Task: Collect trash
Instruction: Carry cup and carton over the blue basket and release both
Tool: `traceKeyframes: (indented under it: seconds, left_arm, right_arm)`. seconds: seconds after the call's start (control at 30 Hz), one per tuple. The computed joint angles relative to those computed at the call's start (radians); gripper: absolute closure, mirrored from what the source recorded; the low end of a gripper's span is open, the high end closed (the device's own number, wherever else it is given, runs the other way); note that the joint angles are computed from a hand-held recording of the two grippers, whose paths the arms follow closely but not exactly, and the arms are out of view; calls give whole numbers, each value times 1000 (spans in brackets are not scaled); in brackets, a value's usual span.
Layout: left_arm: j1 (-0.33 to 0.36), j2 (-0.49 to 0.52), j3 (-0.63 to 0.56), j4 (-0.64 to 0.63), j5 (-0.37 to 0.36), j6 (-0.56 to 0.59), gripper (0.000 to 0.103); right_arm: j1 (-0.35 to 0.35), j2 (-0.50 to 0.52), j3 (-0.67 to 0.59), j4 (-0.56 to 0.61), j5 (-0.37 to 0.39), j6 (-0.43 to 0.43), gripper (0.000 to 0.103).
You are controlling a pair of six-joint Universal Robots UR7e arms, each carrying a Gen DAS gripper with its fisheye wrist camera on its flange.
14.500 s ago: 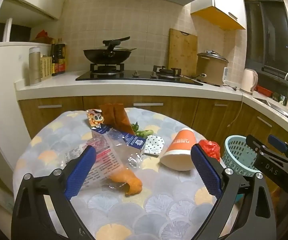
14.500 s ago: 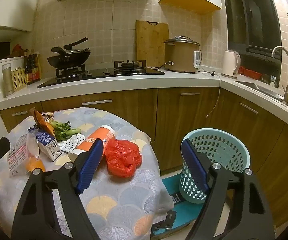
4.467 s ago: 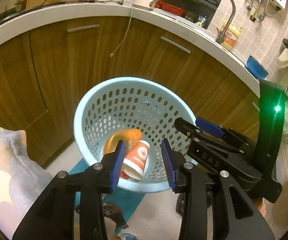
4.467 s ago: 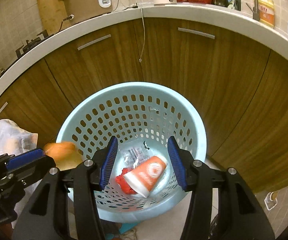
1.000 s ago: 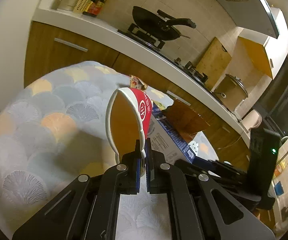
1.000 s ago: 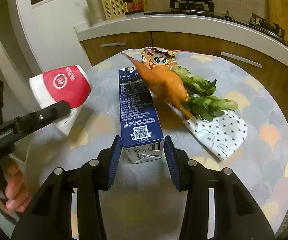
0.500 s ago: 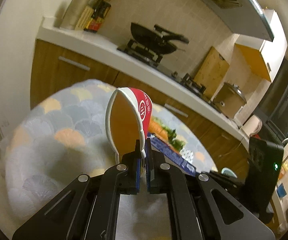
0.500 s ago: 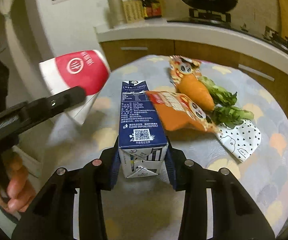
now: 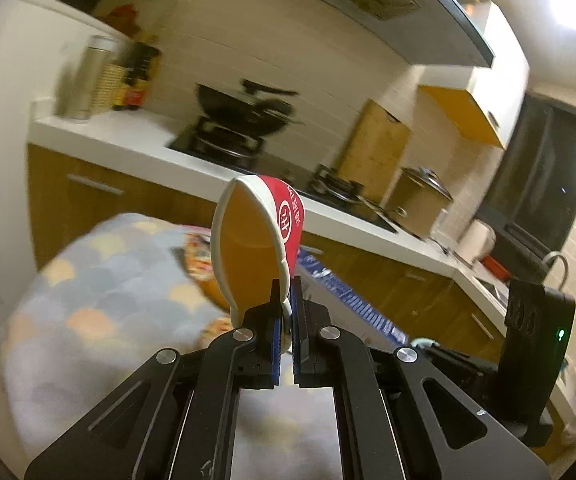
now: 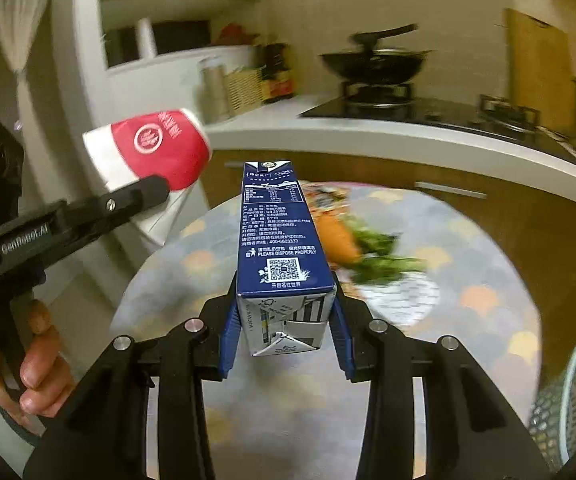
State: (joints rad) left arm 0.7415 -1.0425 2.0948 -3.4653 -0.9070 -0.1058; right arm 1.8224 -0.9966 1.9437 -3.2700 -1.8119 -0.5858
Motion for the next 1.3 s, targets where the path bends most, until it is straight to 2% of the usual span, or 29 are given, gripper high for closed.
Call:
traceKeyframes:
  seconds: [0.2,0.37,0.57,0.7,0.87,1.07,1.3]
  left_arm:
    - [3,128,-147,131,-114,7,101]
    - [16,267,-322,259,-256,28,101]
    - [21,436,-527,402,-417,61,101]
    - [8,534,-646,510,-462,104,101]
    - [2,640,-772,615,-522,129,101]
    - [17,753,-907,712,-609,125,101]
    - [27,889,-1091,934,-623,123,101]
  right_arm:
    - [-74,-104,60,-112,-35,5,67]
    - [-161,-203,115,-218,-81,23,67]
    - [-276,-301,153,-280,-111,59,67]
    - [-370,-364,173,-286,-82,112,67]
    - [-450,-403,193,-297,-63,151,67]
    - [-502,-392,185,-306,-113,175,67]
    - [-550,-351,131,-194,-188,274,66]
